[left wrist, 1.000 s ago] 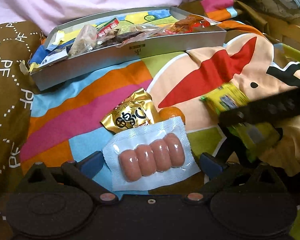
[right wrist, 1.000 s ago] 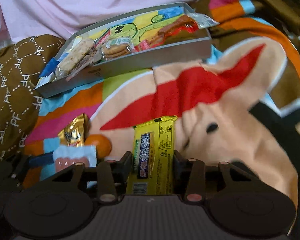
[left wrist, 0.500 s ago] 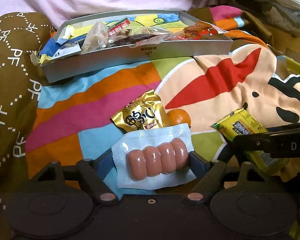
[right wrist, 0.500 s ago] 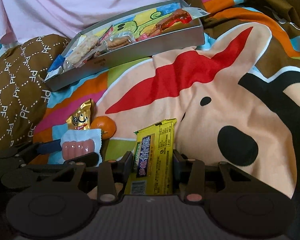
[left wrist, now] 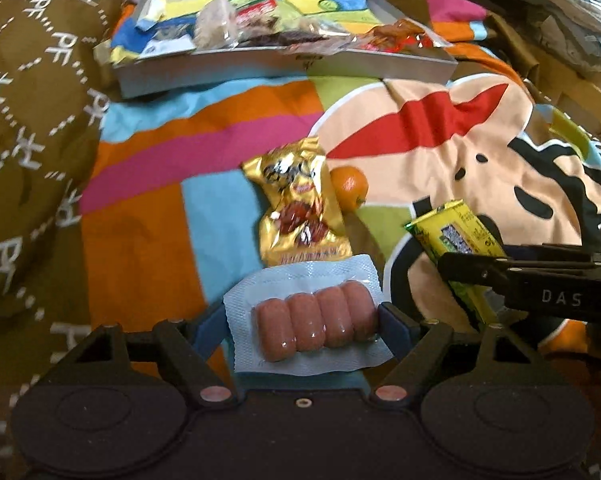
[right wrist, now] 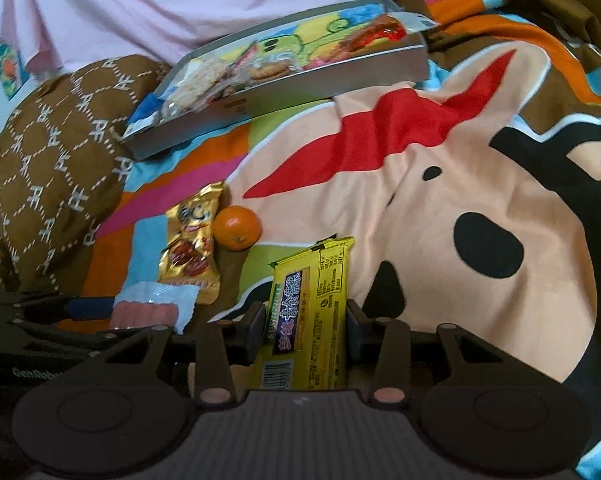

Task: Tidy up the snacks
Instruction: 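Grasp sausage pack with left gripper while right gripper lifts yellow wafer bar, then carry sausage pack with left gripper while right gripper carries wafer bar to grey tray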

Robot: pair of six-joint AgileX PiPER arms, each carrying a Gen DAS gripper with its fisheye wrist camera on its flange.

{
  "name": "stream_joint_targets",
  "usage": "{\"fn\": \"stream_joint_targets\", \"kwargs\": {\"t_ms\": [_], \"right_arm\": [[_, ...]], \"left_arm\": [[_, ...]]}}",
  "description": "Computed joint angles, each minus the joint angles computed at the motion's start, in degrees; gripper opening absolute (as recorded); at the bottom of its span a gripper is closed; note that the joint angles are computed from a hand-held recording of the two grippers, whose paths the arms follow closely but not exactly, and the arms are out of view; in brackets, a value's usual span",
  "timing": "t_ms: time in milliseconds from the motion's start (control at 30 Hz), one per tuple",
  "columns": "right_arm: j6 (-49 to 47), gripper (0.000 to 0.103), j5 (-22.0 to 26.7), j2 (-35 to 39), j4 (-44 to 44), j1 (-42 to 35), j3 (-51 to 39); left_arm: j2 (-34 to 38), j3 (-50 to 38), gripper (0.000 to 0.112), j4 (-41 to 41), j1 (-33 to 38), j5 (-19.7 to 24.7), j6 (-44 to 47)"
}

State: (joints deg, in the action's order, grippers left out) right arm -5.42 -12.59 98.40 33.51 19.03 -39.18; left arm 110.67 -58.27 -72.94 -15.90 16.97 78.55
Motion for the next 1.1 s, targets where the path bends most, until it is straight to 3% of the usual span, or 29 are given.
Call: {"fn": "stream_joint_targets", "kwargs": {"t_ms": [167,300,467,633,867,1100], "right_arm": [[-12.4,0.047,-2.3,0.1,10.0,3.8,0.6],[-20.7,0.055,-2.5,1.4,17.3,5.1,-0.8],[-25.3,0.053,-5.1,2.4,21.4,6.8,-0.8],[-27.9,0.050,-7.8,2.6,24.2,8.7,-0.2],[-34.6,0.049,-11.4,2.7,31.5,12.1,-0.1],[-38.1,0.048,-15.1,1.6,34.6,15.0,1.5]], "left_arm": [[-1.2,2.9,0.083,-4.0,-0.5,-1.6,4.6],[-0.2,2.2,0.086,-5.3,-0.2,-1.0,6.0],[-0.1,2.5,0.082,-7.6,-0.6,-1.6,8.0],[-0.1,1.7,0.080,-2.8,-0.4,-0.7,2.6],[0.3,1.0,0.078,-5.6,2.5,8.2,2.8],[1.0,0.9,0.078,-10.8,4.9,13.5,3.9]]}}
